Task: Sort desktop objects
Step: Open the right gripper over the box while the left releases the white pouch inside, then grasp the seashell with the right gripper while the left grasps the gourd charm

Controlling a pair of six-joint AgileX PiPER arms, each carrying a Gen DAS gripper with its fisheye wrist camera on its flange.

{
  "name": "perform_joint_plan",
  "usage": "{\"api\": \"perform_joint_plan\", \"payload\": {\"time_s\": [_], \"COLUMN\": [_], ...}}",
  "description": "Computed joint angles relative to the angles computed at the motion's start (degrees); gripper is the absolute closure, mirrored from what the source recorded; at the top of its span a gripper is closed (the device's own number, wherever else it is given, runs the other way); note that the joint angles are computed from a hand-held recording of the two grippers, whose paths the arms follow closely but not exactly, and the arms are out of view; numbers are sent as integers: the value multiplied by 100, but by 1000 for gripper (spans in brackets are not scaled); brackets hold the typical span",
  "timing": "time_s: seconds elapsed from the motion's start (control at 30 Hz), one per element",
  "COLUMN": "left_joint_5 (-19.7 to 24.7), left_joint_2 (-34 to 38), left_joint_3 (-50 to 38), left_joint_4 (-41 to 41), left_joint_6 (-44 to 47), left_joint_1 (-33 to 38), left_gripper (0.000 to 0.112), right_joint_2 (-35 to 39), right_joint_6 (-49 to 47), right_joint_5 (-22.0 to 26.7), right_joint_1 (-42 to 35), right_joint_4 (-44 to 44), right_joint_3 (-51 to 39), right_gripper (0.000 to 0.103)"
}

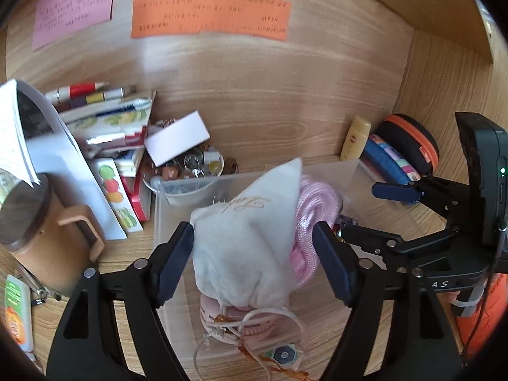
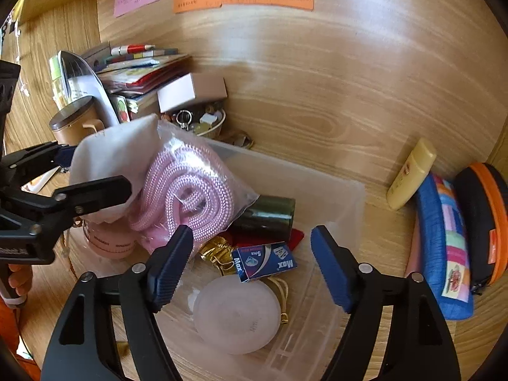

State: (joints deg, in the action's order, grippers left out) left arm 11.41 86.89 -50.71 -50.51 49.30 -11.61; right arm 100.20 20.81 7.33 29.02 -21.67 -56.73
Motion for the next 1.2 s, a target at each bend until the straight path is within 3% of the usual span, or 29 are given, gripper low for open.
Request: {"api": "perform_joint_plan", "payload": {"time_s": [0.17, 0.3, 0.47, 0.6, 0.83, 1.07, 1.2], "left_joint_5": [-65, -93, -82, -54, -9, 350, 492], "left_joint_2": [-310, -539, -810, -997, -1379, -1748, -1839], "left_joint_3": [97, 158, 271, 413, 789, 1246, 1486], "left_joint_4": [411, 1211, 2723, 3439, 5671, 8226, 8844], "left_joint_6": [-447, -1282, -2828, -3591, -5908, -8530, -9348], "left_joint_1": [-5, -9, -67, -107, -429, -1050, -1358], "left_gripper": [25, 19, 16, 16, 15, 15, 14], "right_joint_2": [-227, -508, -880, -1212, -1741, -2259, -2485], "right_joint_6": [737, 1582, 2540, 3017, 3540, 4818, 5232], "right_joint_5": [43, 39, 78, 81, 39, 124, 28], "right_joint_1": [33, 57, 102, 49, -107, -174, -328], "right_joint_4": [-769, -1640, -2627, -3067, -3443, -4668, -5029], "right_joint_3": [86, 264, 491, 740, 1232, 1783, 2076], "right_gripper": [25, 23, 19, 17, 17, 17, 16]}}
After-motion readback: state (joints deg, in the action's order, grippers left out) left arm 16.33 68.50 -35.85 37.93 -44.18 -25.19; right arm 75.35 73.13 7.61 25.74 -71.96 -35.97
